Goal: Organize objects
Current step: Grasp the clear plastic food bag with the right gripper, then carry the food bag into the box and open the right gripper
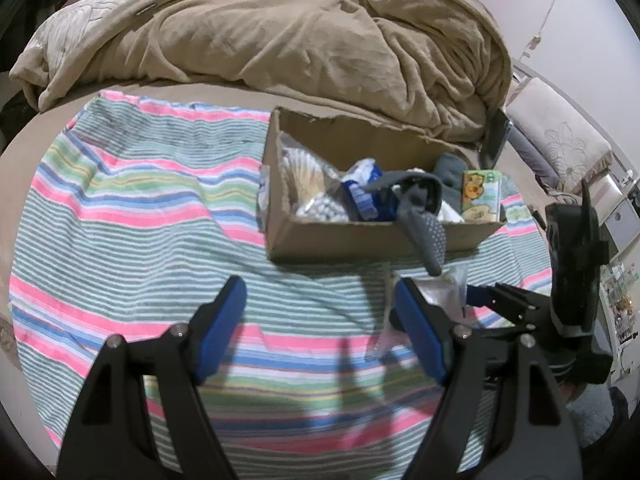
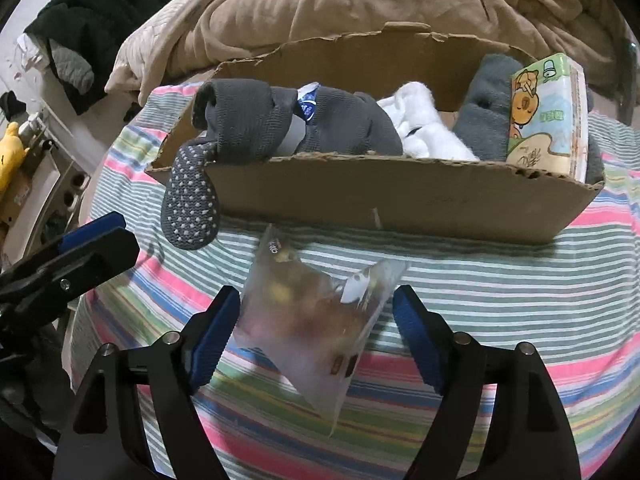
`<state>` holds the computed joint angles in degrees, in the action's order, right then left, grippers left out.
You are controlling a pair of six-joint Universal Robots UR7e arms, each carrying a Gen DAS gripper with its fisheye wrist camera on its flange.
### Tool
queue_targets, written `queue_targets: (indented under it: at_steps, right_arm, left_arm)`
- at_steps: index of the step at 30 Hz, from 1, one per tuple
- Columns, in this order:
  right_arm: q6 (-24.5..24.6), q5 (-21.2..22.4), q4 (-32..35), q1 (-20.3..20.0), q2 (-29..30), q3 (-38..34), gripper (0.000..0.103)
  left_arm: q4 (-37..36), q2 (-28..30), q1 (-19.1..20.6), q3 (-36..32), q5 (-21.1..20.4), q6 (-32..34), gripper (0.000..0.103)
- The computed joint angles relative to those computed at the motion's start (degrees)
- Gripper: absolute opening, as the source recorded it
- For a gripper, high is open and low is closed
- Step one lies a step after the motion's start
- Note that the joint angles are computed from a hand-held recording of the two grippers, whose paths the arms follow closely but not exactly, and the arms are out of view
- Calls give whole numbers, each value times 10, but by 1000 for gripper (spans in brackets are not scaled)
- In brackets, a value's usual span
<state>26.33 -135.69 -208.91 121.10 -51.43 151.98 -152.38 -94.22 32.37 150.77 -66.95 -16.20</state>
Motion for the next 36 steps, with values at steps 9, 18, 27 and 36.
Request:
queue_targets:
  at_steps: [9, 18, 27, 36]
  right_arm:
    - [-6, 10, 21, 6, -9, 0, 56]
    - [1, 0, 51, 46, -29, -11, 54]
    - [-18, -28, 90, 91, -87, -32, 54]
    - [-70, -31, 76, 57, -110, -48, 54]
  left_arm:
    - [14, -21, -5, 2, 2, -4, 78]
    - [43, -60, -13, 0, 11, -13, 78]
    - [54, -79, -15, -7, 17, -13, 78]
    - [31, -52, -7, -19, 21, 0, 78]
